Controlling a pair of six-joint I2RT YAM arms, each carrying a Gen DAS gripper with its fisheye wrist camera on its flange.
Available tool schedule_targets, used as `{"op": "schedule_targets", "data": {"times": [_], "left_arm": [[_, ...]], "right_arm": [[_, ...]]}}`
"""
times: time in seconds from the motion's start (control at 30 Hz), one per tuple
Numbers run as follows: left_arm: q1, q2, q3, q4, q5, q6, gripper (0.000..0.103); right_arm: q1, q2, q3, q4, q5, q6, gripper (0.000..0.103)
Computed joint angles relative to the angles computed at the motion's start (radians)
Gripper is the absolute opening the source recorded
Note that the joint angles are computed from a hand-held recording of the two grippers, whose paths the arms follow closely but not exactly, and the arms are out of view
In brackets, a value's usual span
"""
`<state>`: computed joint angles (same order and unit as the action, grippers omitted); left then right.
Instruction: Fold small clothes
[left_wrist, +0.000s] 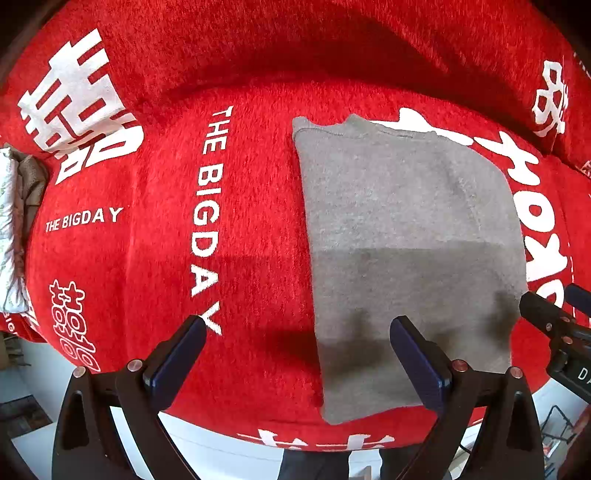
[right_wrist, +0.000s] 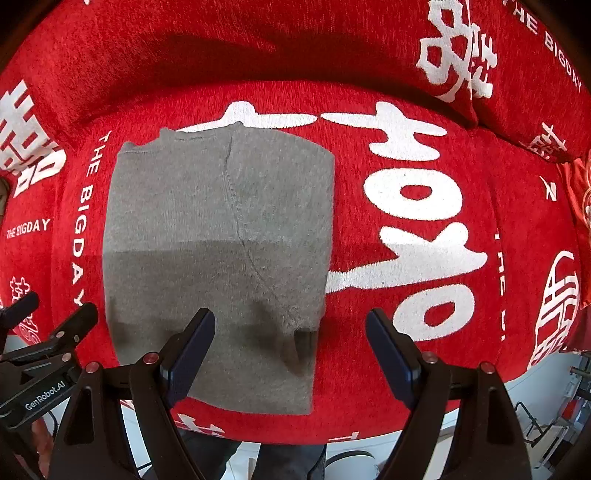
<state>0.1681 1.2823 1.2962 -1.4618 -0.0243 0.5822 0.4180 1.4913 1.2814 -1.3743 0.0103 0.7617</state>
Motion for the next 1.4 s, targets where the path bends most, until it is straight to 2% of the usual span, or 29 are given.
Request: {"op": "schedule_targets", "data": {"times": [0.93,1.4], "left_arm": [[0.005,-0.015,-0.017,0.0,0.0,0.002,0.1],[0.043,-0.002,-0.034,0.059,0.018,0.039,0.1]], "right_arm": [[0.001,-0.002,0.0,-0.002,-0.007,0.02,0.086],[0.037,0.02,-0.009,0.025,0.0,0.088,0.086]]}}
